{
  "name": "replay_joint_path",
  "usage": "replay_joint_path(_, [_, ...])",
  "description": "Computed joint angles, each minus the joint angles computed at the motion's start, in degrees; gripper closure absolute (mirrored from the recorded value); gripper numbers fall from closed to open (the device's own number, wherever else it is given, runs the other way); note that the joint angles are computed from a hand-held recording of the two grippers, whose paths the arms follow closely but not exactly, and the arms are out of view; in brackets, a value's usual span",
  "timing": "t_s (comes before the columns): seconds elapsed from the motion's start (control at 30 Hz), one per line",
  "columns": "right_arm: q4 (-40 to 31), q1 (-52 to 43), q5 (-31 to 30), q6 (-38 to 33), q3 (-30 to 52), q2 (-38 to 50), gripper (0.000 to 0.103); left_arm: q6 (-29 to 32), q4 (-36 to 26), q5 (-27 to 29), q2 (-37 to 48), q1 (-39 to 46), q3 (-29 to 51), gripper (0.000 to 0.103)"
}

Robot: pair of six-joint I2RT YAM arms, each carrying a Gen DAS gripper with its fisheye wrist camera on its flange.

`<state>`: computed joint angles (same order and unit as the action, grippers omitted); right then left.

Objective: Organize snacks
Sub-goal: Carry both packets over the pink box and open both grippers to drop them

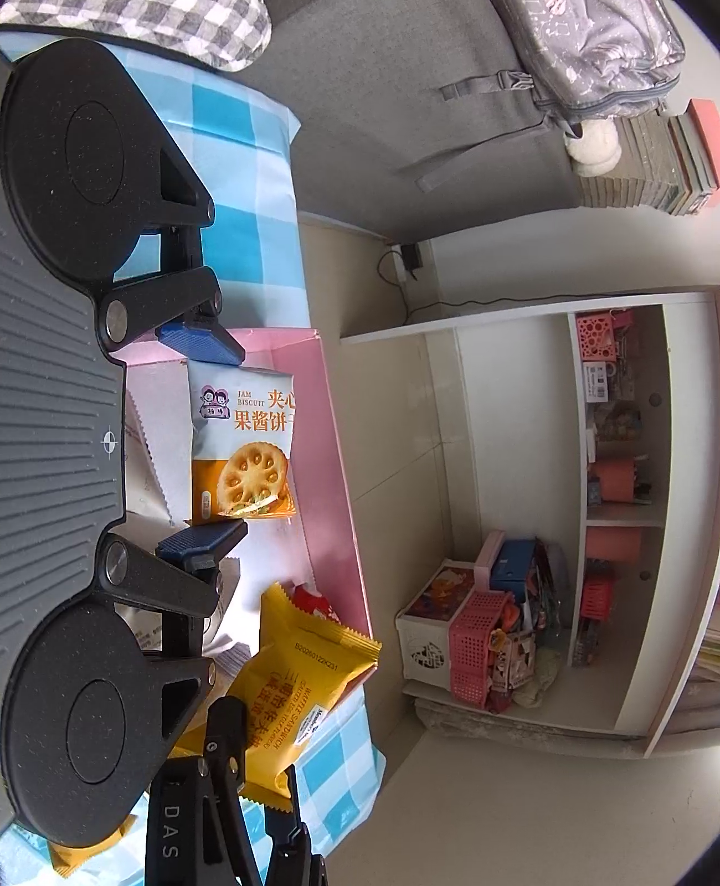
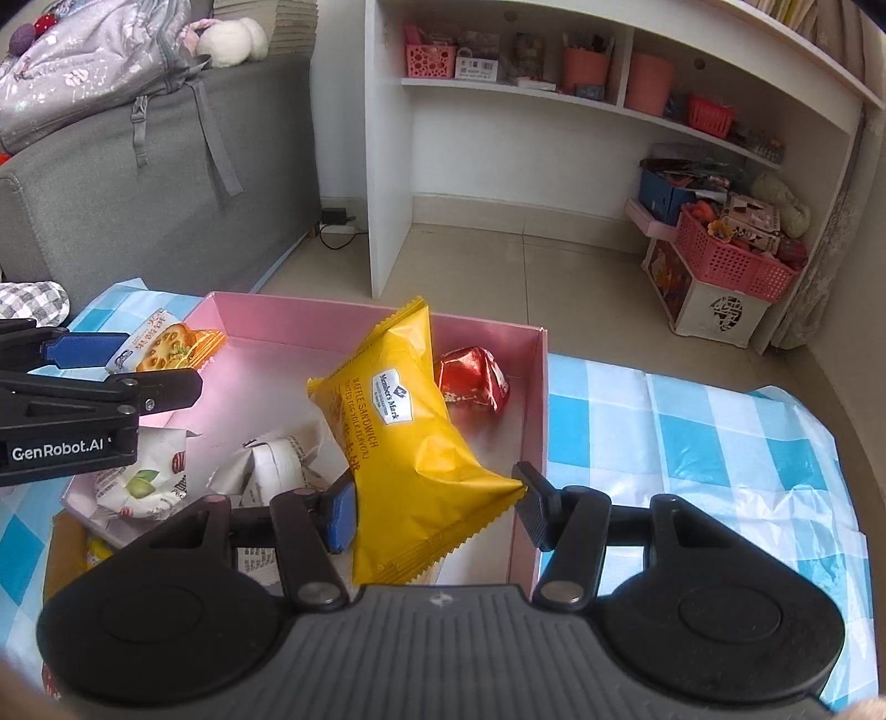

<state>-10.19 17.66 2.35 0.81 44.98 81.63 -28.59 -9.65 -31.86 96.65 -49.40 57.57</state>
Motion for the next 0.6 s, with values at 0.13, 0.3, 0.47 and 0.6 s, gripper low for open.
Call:
replay_joint_path(0.13, [1.4,0.2,-0.3,0.6,0.1,1.5,0.050,0.9,1.6,0.5,2.6,1.4,0.5,0.044])
replay_joint_path(0.3, [2.9,1.2,0.4,0.7,-0.6,1.5,0.049,1.3,3.0,1.1,4.2,2.2,0.9,0.043])
replay_joint_path(0.47, [3.5,1.1,-0.3,0.2,-0.6,0.6,0.036,2.3,4.2,0.9,3.8,2.2,0.1,0.032])
replay_joint_path(0.6, [3.0,1.8,-0.1,-1.1,-0.6,-0.8,0.030,1.9,3.4,0.9,3.0,1.9,0.2,0.022])
